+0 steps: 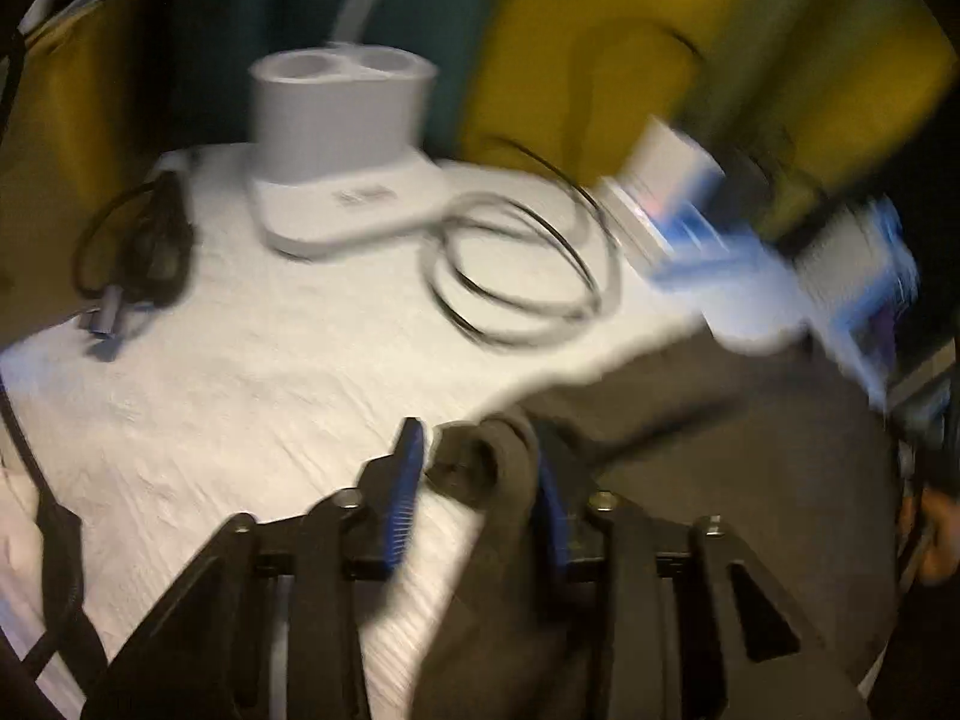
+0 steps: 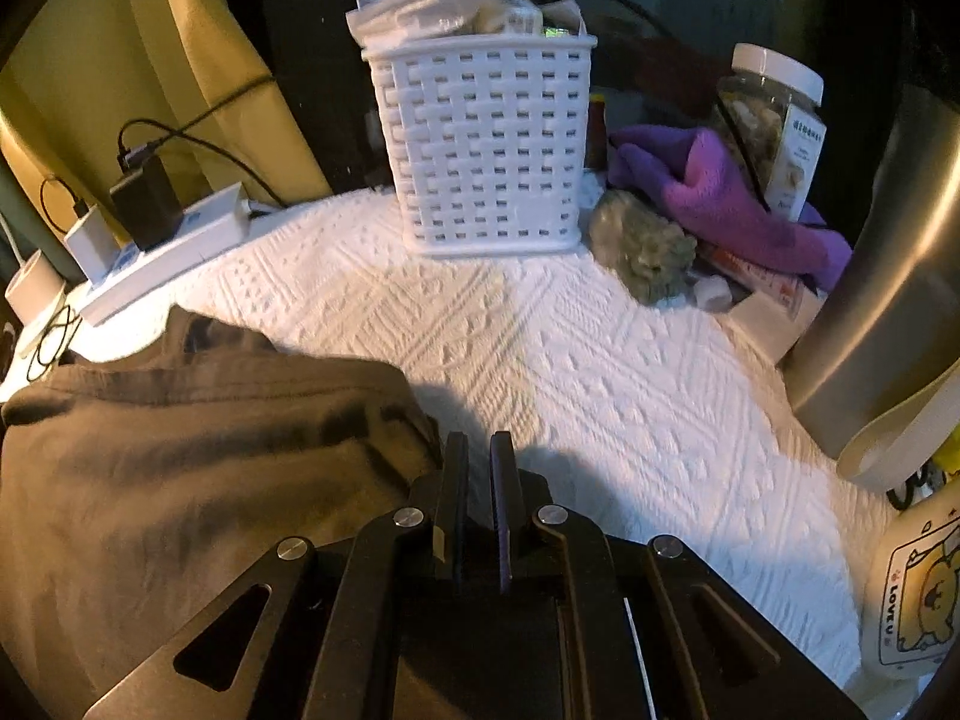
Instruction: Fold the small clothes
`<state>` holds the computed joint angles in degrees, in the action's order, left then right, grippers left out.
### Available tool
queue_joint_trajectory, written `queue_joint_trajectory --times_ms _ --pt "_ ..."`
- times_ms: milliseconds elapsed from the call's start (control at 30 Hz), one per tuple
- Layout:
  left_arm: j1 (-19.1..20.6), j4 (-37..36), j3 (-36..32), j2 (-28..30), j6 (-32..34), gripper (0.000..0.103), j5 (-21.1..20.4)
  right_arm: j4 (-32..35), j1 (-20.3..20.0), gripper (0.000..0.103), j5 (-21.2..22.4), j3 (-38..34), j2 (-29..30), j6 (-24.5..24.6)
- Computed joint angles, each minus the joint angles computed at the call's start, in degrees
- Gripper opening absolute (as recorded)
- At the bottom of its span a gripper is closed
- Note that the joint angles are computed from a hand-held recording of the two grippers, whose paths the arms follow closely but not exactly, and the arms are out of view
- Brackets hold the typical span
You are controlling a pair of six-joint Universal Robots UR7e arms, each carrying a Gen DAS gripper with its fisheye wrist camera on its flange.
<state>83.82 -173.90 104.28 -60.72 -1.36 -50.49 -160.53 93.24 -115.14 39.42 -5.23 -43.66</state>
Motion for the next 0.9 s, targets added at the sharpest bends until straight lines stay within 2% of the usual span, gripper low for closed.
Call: queue_joint_trajectory --times_ms 133,200,233,267,333,467,533,567,633,667,700,733,800,900 --pt "-1.78 -2.64 2.23 0.89 4.00 0.027 3.64 -0.54 0.22 0.009 -0.15 0.05 0.07 -1.19" --pt "-1.98 -3.52 2.54 1.09 4.24 0.021 4.27 -0.87 0.36 0.009 -0.29 -0.17 0.27 -2.43" --pt "-2.11 -3.73 2.66 1.08 4.19 0.013 4.44 -1.02 0.34 0.009 -0.23 -0.04 0.25 -2.89" --pt "-2.22 -4.07 2.74 1.07 4.36 0.012 4.48 -0.93 0.29 0.009 -0.14 0.09 0.16 -3.01" --pt "-3.17 -8.45 3.66 1.51 7.61 0.010 5.96 -0.51 0.21 0.010 -0.02 0.56 -0.21 -2.94" --pt "-5.56 -20.41 3.72 4.29 18.78 0.010 13.72 -0.84 0.01 0.010 -0.29 2.80 -1.67 -2.69" --pt "-5.64 -22.57 3.03 4.91 21.16 0.010 15.06 -2.40 0.18 0.010 -1.71 3.59 -1.83 -3.92" --pt "-5.76 -24.29 2.40 5.83 23.24 0.010 16.42 -3.63 0.29 0.014 -2.68 3.75 -1.65 -4.88" --pt "-6.31 -29.73 1.28 7.88 29.08 0.010 18.95 -6.81 0.47 0.047 -4.99 3.83 -1.17 -6.52" --pt "-6.43 -31.98 0.53 8.95 31.10 0.010 20.33 -6.96 0.39 0.084 -5.82 3.39 -1.01 -6.08" --pt "-6.59 -34.62 -0.87 10.55 33.32 0.010 22.29 -6.34 0.15 0.097 -5.57 3.61 -1.48 -5.16" --pt "-6.50 -35.62 -1.10 10.61 33.93 0.010 23.14 -4.71 -0.23 0.097 -4.09 4.04 -2.37 -3.52" --pt "-6.12 -34.92 -0.48 9.43 30.93 0.011 23.93 -1.16 -0.69 0.097 -0.93 4.37 -3.69 -1.01" --pt "-5.55 -32.91 0.31 8.26 27.96 0.011 24.32 -0.14 -1.06 0.097 2.47 2.93 -3.49 0.10"
